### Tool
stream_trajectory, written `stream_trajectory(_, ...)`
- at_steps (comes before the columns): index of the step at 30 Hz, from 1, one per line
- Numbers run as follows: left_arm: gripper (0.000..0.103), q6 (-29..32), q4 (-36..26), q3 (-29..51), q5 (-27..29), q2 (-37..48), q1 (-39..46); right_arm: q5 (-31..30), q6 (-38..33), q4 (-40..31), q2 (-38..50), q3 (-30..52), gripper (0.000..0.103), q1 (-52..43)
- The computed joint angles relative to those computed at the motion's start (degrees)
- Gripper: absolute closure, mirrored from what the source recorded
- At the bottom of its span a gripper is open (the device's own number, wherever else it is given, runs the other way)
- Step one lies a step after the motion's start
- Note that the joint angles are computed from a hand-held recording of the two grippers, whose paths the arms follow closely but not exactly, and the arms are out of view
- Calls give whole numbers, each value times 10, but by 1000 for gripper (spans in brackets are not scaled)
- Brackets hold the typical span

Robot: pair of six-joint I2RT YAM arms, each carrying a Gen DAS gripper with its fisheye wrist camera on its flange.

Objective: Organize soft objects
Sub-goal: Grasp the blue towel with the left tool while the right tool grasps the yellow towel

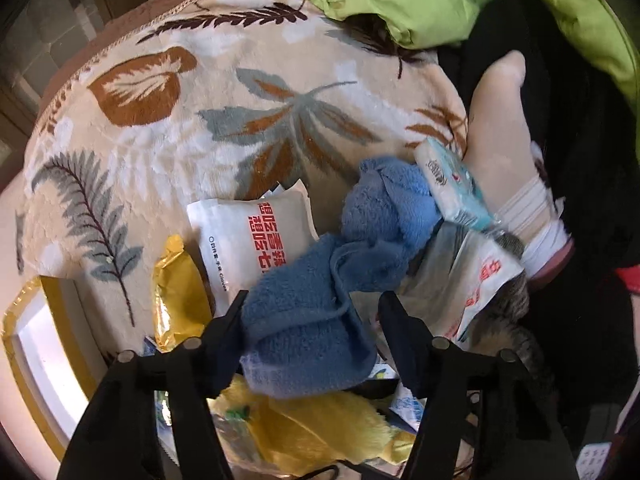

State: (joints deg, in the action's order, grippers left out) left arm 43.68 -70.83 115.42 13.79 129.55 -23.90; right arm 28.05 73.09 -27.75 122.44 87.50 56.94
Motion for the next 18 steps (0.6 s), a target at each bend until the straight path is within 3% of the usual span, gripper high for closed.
stream_trajectory(3, 40, -2, 0, 0, -1, -1, 1, -5, 14, 19, -8, -18, 70, 1)
stream_trajectory(8, 39, -32, -52, 85, 17, 42, -1, -13, 17, 39, -37, -58, 70, -2)
stream_trajectory(15, 39, -62, -7, 72, -21, 39, -56, -17, 16, 51, -53, -78, 70, -7)
stream_trajectory(18, 39, -46, 11, 56, -43, 41, -76, -18, 18, 55, -59, -84, 70, -7)
